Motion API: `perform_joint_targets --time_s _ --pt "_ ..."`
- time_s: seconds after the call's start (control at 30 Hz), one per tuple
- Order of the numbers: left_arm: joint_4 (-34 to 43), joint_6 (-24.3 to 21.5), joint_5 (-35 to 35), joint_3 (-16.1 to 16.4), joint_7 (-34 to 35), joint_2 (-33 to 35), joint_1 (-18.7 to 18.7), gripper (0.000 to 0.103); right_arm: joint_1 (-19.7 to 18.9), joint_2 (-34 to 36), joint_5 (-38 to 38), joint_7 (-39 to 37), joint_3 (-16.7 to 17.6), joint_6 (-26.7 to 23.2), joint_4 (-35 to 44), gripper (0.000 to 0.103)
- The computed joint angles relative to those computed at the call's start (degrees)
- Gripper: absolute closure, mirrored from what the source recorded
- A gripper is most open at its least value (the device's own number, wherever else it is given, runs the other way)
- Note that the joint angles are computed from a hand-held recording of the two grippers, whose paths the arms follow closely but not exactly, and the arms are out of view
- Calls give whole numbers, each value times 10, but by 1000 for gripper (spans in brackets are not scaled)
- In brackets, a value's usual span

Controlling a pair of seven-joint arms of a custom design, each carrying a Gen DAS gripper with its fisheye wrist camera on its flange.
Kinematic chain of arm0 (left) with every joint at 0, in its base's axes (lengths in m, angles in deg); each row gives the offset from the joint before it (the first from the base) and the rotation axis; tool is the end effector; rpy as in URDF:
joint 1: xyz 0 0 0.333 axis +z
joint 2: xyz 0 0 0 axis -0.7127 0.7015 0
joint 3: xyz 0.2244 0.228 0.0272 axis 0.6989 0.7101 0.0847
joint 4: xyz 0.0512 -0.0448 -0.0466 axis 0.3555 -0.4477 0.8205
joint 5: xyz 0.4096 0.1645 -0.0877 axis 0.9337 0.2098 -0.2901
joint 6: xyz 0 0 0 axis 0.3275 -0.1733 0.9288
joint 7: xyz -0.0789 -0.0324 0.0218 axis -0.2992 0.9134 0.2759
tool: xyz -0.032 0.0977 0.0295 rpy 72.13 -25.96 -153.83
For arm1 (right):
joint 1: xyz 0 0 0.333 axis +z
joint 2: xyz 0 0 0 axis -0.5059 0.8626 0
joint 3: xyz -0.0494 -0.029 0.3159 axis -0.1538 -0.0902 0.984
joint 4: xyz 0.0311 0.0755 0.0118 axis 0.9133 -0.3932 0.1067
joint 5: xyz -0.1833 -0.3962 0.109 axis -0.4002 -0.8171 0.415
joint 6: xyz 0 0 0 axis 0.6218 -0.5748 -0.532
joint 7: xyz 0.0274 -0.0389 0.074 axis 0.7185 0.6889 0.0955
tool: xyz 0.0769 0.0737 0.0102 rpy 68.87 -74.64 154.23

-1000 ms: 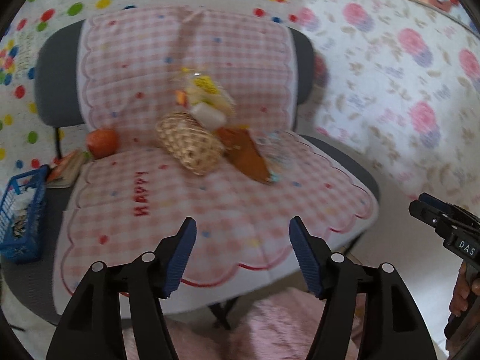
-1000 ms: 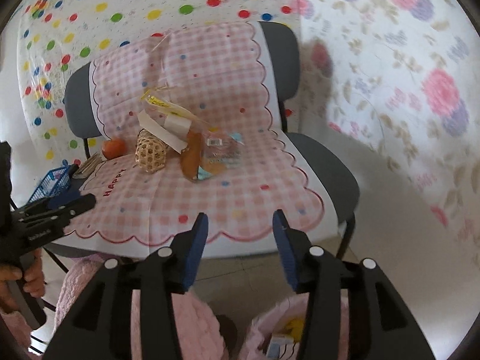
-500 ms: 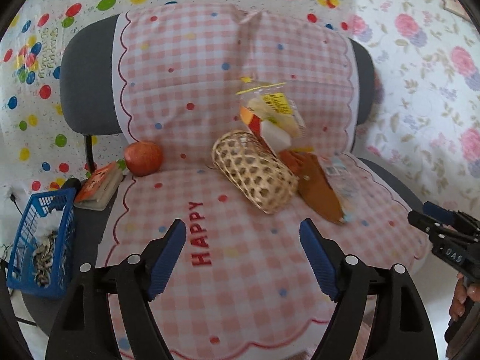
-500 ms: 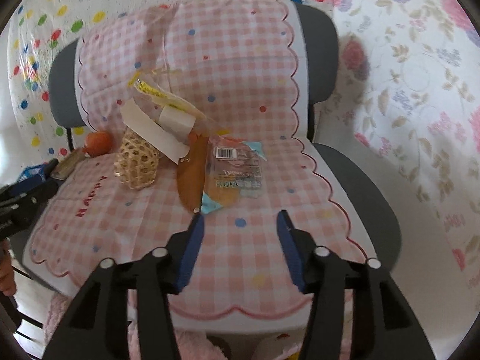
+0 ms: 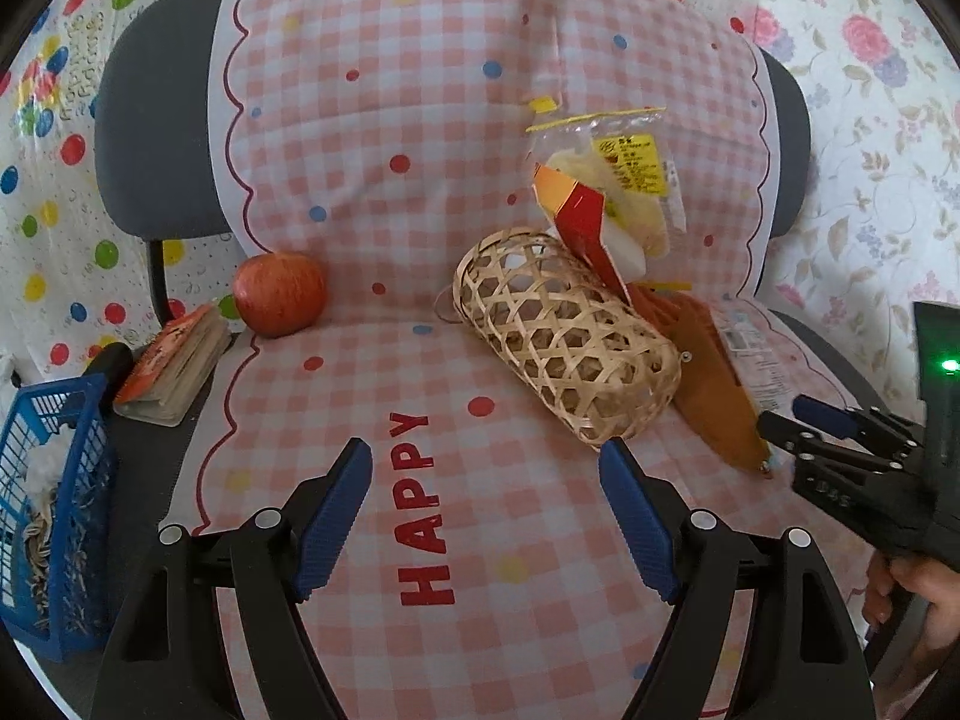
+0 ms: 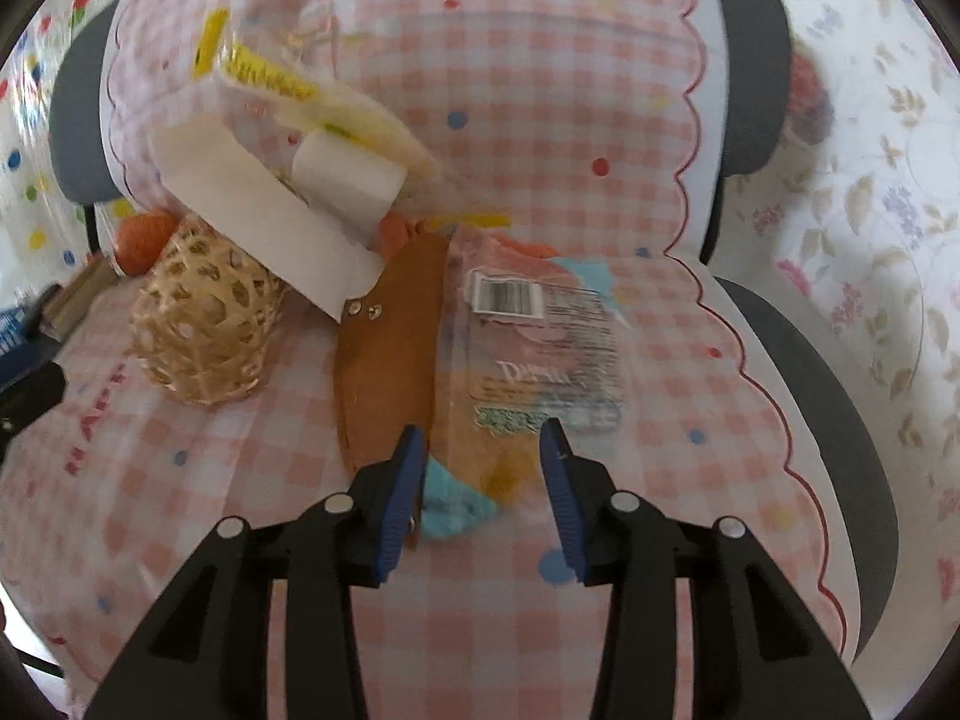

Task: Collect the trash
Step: 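Move both grippers back toward the chair items, then grasp the clear snack wrapper with the right gripper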

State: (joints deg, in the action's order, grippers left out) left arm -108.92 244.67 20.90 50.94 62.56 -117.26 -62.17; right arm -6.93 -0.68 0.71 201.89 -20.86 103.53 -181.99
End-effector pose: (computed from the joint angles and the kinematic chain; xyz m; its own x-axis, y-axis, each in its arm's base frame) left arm 0.4379 -0.1765 0.5244 -0.2084 -0.9732 0.0971 -0.6651 0.0683 -0.7436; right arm 0.4495 0.3736 0.4971 -0.0082 -0.9974 0.0711 -0.7341 -0.0422 -0.6777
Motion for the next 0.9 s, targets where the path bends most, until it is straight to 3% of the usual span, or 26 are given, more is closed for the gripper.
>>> perform_joint_targets --time_s 0.2,0.27,0.3,0.33,0.47,0.57,0.67,0.83,0.9 --pt "-1 1 -11 9 6 4 -5 25 15 43 -37 -2 -1 -61 46 67" --pt "-3 -1 -12 9 8 0 -6 25 21 45 -25 -4 -10 -57 50 77" --pt "-3 -1 -12 8 8 0 -5 25 24 47 -19 -8 -11 -67 53 94" --pt "-5 -1 -12 8 9 -2 -5 25 26 45 -13 -11 -15 -65 51 100" --pt "-13 -3 -12 9 17 -16 -9 25 21 -12 -24 17 -16 -17 7 102" --pt "-17 -4 -9 4 16 -25 -7 25 14 -88 38 8 -33 93 -53 102" --pt "-17 -4 -11 4 12 -32 -12 25 28 -143 119 -26 -58 165 -98 102" --pt "-19 -1 -13 4 15 -42 -28 25 46 -183 226 -71 -75 194 -139 102" --pt "-19 -1 -13 3 17 -43 -34 25 28 -190 239 -68 -58 180 -149 102"
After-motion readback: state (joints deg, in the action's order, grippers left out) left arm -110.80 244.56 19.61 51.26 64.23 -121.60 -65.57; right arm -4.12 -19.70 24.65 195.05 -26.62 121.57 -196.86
